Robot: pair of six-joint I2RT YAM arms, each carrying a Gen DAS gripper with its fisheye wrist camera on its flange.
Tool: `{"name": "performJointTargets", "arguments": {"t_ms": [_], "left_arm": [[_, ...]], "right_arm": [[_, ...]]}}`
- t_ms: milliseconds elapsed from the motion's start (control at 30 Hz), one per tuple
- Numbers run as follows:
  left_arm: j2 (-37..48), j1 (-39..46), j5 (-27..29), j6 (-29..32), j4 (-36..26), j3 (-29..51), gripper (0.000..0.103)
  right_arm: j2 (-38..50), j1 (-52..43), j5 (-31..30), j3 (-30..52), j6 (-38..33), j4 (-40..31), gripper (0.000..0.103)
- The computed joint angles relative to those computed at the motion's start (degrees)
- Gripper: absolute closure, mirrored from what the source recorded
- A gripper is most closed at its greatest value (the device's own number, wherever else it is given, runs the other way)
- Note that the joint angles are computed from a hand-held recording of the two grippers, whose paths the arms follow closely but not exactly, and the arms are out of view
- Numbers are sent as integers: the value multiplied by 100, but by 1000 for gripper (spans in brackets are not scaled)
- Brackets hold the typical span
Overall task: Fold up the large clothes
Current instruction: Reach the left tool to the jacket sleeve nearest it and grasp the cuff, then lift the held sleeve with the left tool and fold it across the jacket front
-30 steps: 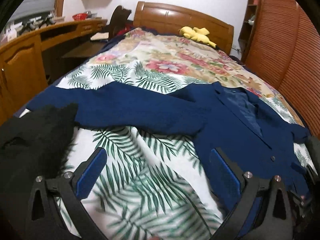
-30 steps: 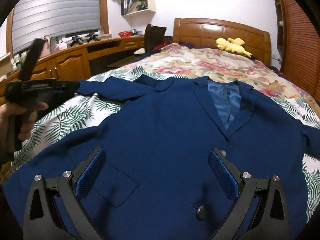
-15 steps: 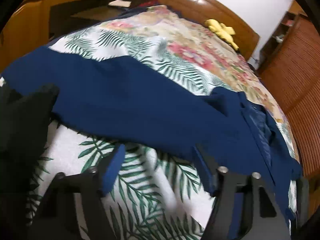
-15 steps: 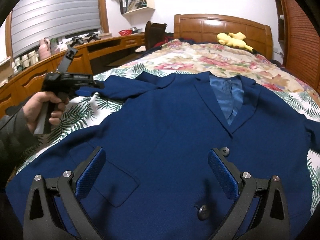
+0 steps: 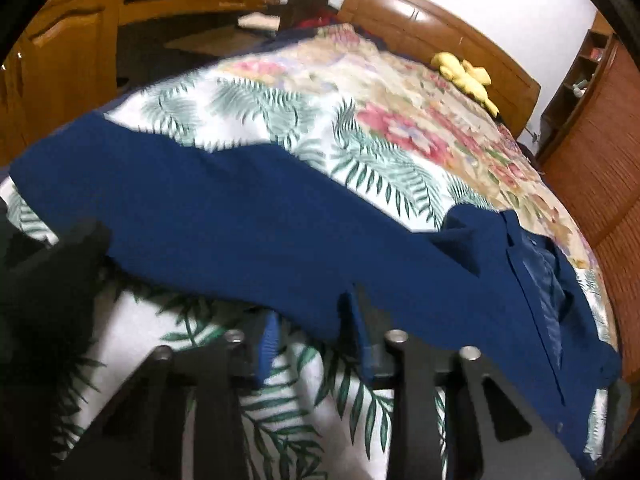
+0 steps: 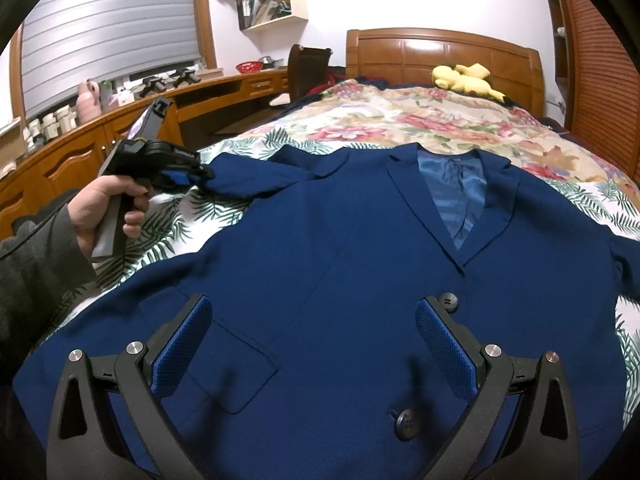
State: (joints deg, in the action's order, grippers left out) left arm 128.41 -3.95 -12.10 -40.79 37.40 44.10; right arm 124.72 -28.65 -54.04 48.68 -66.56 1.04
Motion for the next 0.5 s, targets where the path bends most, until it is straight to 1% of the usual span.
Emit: {"name": "performJointTargets", "arguments": {"t_ms": [33, 67, 100, 200, 300, 367, 433, 500], "left_arm": [[-36, -51, -77, 35, 141, -65, 95], [-59, -77, -101, 80, 249, -109, 100], [-101, -130, -196, 153, 218, -93, 103], [-302, -316, -482, 382, -5, -7, 103], [-703, -674, -983, 571, -345, 41, 103], [-986, -921, -1075, 729, -593, 107, 103], [-1255, -1237, -1228, 889, -956, 265, 103], [-1493, -1571, -1258, 1023, -1296, 448, 103]], "right_arm": [[9, 4, 3, 12, 4, -9, 0], [7, 0, 7, 7, -2, -11, 0], [5, -4, 6, 8, -3, -11, 0], [20, -15, -5, 36, -11, -47, 0], [34, -15, -2, 70, -1, -83, 0], [23, -22, -2, 61, -12, -81, 0], [0, -49, -39, 53, -52, -100, 0], [-16, -78, -60, 64, -77, -136, 0]]}}
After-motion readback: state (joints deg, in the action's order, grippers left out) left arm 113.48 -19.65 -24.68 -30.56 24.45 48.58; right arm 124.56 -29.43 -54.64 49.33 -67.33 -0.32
